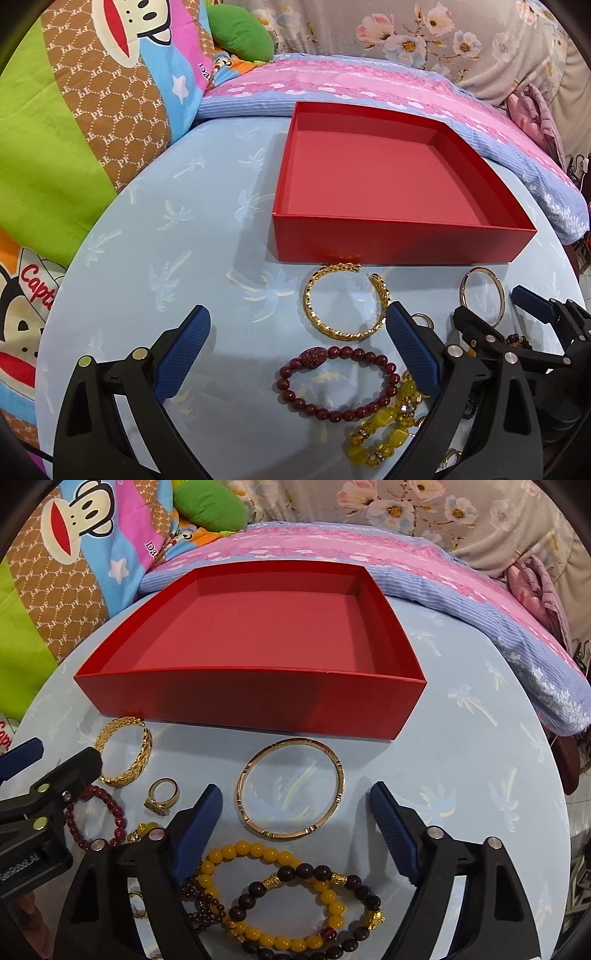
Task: Organize jewelry
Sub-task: 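Grasp the twisted gold cuff with the left tool while the right tool grasps the thin gold bangle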
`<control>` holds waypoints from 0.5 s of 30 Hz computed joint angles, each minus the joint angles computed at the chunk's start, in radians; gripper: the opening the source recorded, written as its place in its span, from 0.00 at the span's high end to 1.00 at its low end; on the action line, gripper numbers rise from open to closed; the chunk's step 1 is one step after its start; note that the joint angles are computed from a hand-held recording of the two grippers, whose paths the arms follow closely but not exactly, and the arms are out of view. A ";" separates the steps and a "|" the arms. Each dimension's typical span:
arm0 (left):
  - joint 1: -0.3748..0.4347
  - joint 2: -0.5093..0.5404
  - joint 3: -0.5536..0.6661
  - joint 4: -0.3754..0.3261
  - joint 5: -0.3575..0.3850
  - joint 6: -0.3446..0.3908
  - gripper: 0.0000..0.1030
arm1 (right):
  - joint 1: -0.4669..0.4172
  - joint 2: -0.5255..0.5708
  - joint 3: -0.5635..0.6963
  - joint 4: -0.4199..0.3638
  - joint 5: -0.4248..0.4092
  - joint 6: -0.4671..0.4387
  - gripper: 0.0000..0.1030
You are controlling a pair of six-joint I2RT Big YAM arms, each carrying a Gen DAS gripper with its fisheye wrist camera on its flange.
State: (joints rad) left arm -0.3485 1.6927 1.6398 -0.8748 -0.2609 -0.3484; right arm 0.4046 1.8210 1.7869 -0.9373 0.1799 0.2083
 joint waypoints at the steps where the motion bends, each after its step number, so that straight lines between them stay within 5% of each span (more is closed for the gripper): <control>1: 0.000 0.007 0.007 -0.003 0.004 0.000 0.11 | -0.001 -0.003 -0.005 0.007 -0.001 -0.001 0.32; 5: 0.001 0.039 0.041 -0.025 0.023 0.001 0.11 | -0.010 -0.015 -0.019 0.023 -0.007 -0.010 0.46; 15: -0.006 0.100 0.097 -0.059 0.058 -0.004 0.12 | -0.027 -0.036 -0.042 0.022 -0.019 0.014 0.47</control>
